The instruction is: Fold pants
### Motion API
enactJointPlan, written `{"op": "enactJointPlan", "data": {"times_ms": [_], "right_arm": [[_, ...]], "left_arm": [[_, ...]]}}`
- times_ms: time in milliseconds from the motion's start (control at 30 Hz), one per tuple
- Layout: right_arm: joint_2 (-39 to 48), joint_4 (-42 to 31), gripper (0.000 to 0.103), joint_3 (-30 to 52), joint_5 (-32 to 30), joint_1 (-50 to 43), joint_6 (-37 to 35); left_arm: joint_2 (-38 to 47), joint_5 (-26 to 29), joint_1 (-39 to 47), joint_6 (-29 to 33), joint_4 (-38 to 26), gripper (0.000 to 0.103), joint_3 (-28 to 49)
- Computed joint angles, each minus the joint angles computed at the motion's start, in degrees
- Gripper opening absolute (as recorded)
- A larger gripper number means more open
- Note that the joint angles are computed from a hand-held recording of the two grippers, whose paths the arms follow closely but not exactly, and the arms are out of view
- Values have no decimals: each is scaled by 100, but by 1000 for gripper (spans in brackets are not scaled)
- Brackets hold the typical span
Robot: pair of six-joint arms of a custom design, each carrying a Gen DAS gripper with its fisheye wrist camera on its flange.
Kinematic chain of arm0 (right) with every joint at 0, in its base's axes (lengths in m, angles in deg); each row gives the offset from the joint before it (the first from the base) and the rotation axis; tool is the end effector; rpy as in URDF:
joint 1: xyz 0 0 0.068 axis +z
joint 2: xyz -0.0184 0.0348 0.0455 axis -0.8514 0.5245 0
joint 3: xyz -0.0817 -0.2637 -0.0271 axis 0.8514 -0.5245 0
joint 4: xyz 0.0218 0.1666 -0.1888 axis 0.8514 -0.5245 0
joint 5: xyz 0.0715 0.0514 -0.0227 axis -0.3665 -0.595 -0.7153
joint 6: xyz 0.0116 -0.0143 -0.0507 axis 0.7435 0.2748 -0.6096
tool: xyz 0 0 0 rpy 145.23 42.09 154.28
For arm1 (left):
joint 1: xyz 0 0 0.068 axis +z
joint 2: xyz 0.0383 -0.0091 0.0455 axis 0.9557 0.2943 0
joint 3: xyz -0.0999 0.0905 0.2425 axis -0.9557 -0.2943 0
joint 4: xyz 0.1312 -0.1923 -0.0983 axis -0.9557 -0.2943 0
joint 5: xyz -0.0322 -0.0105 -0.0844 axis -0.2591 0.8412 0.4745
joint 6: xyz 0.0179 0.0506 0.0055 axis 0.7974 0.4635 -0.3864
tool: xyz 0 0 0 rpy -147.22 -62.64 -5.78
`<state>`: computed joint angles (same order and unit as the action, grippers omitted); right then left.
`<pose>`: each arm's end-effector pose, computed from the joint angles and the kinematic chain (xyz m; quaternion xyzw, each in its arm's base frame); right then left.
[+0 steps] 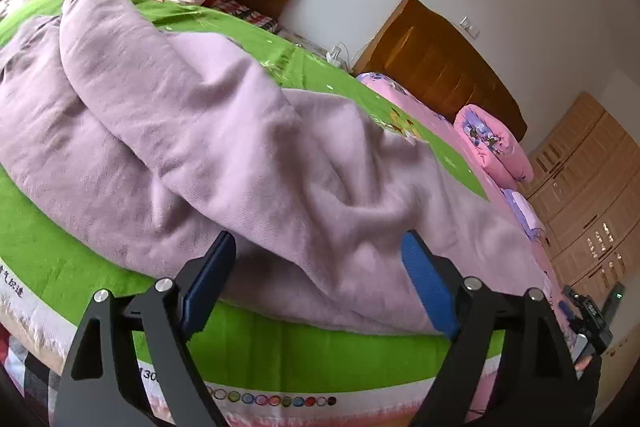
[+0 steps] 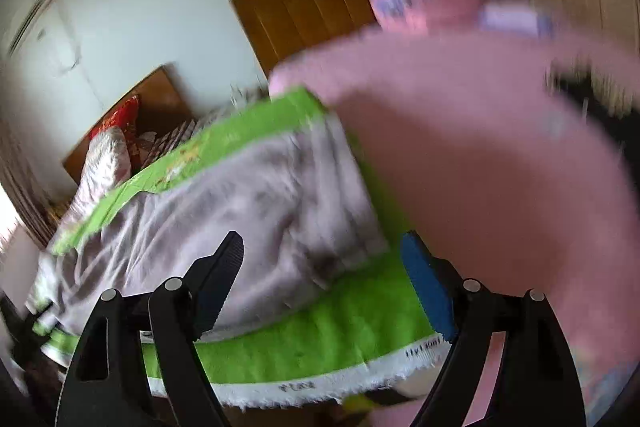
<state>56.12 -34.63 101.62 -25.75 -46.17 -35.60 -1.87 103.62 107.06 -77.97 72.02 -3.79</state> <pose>0.1783 0.0364 0.2370 0.0912 0.8757 0.1141 0.4602 0.1640 0.0839 0.1707 -0.1677 0.8712 -0.2161 0.4077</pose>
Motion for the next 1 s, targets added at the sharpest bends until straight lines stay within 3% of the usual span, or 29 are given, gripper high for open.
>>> {"op": "enactJointPlan", "data": {"times_ms": [133, 300, 367, 433, 533, 600, 633, 667, 733, 800, 900, 933, 967, 1000], "right_arm": [[814, 406, 80, 406, 591, 1413, -535], [2516, 627, 79, 829, 473, 1645, -324], [2546, 1128, 79, 550, 531, 1671, -262], [2609, 1095, 79, 617, 542, 1662, -294], [2515, 940, 79, 618, 496, 1622, -305], [2533, 869, 80, 689, 591, 1733, -207], [2609, 938, 80, 677, 693, 1841, -121], [2582, 876, 81, 700, 750, 1898, -75], [2691, 898, 81, 752, 873, 2025, 16], [2709, 897, 82, 758, 887, 2030, 44], [2731, 923, 82, 757, 913, 2039, 71], [2750, 914, 83, 775, 930, 2045, 78], [2762, 895, 83, 795, 945, 2055, 85], [2776, 869, 83, 819, 962, 2069, 96]], "left_arm": [[440, 478, 376, 36, 131, 84, 127], [764, 1116, 977, 372, -245, 87, 366], [1045, 1590, 1494, 704, -528, 90, 605], [1444, 1845, 1959, 813, -669, 90, 913], [2347, 2155, 2568, 573, -691, 90, 1659], [2908, 1881, 2738, 140, -500, 88, 2224], [3300, 1775, 2758, 5, -546, 84, 2633], [3613, 1713, 2751, -63, -646, 72, 2980], [4075, 1344, 2700, -390, -738, 69, 3632], [4420, 1333, 2646, -445, -880, 67, 4168], [4832, 1264, 2545, -427, -1101, 50, 4634], [5003, 1348, 2517, -428, -1126, 39, 4775], [5141, 1417, 2548, -351, -1175, 18, 4878], [5234, 1452, 2550, -313, -1217, 12, 4944]]}}
